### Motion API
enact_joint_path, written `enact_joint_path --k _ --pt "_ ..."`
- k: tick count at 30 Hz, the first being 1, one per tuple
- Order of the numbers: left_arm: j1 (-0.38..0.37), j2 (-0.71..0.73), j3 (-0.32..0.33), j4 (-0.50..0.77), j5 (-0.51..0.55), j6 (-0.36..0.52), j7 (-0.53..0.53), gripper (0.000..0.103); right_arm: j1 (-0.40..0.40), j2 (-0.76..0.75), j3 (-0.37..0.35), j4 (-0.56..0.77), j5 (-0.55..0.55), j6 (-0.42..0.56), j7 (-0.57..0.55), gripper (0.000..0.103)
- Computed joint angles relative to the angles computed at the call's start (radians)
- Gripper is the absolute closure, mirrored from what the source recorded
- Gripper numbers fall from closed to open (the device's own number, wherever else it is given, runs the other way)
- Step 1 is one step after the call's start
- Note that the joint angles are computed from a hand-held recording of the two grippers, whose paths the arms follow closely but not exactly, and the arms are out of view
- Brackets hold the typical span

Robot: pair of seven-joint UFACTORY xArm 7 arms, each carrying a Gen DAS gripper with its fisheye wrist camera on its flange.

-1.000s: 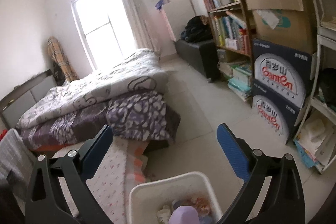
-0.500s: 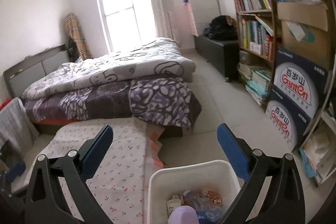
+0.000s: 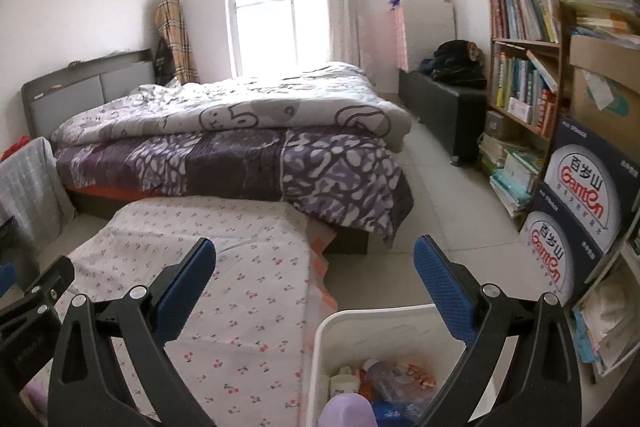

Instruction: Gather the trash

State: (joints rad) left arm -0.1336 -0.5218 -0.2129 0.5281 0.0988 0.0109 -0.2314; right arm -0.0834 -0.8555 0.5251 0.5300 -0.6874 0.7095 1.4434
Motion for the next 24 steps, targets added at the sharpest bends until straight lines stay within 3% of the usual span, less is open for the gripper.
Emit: enact_joint_path --k 8,24 --pt "0.058 0.019 -0.014 0.016 0.02 0.011 -0.016 0.007 -0.02 0.088 0.021 0.047 -0.03 -0.022 0.039 0.007" --pt "0.042 0.025 0.016 0.025 0.017 0.046 -0.017 0.007 0.031 0.151 -0.002 0.076 -0.095 0.0 0.087 0.007"
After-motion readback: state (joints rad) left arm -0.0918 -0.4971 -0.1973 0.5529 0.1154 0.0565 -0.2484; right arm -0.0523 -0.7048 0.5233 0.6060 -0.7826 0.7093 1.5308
